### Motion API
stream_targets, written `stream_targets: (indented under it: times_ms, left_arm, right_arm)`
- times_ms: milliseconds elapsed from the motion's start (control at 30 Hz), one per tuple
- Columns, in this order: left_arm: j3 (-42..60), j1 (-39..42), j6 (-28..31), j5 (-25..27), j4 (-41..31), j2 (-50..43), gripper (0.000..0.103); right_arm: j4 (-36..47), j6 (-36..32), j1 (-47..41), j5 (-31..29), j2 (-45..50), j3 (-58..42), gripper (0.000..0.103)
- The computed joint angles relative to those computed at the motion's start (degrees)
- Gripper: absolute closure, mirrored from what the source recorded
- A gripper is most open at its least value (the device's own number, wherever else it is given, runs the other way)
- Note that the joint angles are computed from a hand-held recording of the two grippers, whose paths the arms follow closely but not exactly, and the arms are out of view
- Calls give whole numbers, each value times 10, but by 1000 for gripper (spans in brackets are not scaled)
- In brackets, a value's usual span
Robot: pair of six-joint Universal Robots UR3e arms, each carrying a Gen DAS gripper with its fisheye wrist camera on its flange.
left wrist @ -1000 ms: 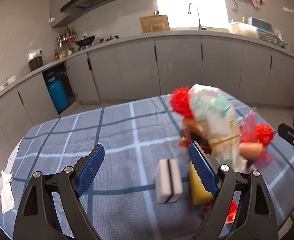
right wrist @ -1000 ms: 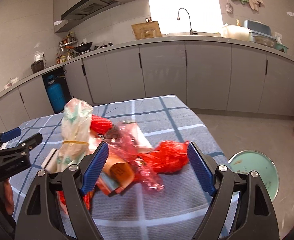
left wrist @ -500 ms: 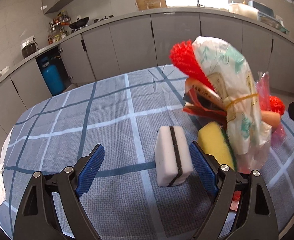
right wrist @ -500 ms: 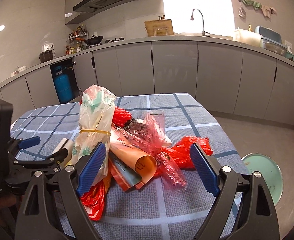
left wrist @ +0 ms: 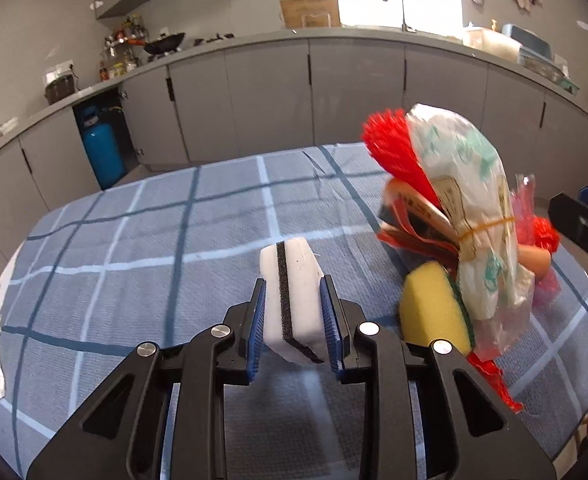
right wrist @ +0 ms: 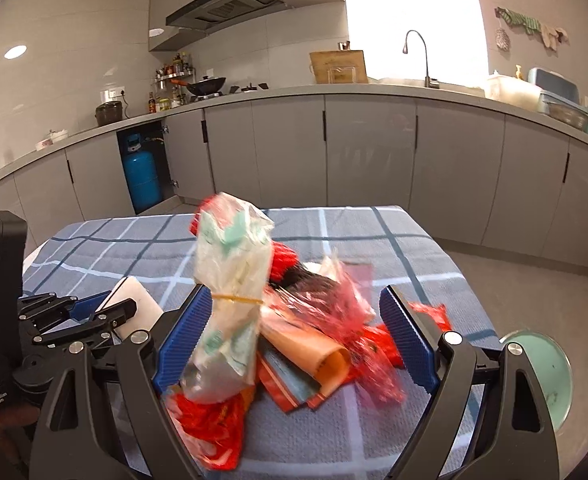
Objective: Collect trash
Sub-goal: 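Grasp the white sponge with the left tool while the right tool grasps the patterned plastic bag, then lift sponge and bag and carry both over the green bucket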
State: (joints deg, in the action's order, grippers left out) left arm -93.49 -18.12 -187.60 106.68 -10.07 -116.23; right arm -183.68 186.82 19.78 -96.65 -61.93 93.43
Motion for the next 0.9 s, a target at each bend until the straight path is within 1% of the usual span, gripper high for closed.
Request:
stream_targets:
  times_ms: [33,100,167,300,367,400,433,467,633,900]
  left_arm:
    - [-1,0,0,10,6,1,76]
    - [-5,0,1,31,17,2,76]
    - [-8,3,-2,44,21,4,76]
    - [-19,10,-6,44,19,15,76]
    - [-26,11,-7,43,25,20,76]
    - [-31,11,-6,43,29,23,76]
    - [-34,12,-6,41,32,24,76]
    - [-35,12,-6,40,32,25,76]
    - [-36,5,-3,45,37,33,76]
    - [-16,-12,2,60,30,47,76]
  right_arm:
    - [6,-3,4,1,11,-19,19]
    - [28,-11,9,5,32,-58,24]
    - [59,-16,14,9,57,-103,31]
    - [118,-30,24,7,88,-159,41]
    - [139,-27,26,9,95,-169,51]
    - [144,-21,25,16,95,-168,52]
    - [143,-19,24,20,94,-163,54]
    - [143,-19,25,21,93,-159,59]
    - [104,-13,23,27,72,-112,71]
    - [9,-7,10,49,14,-28,73]
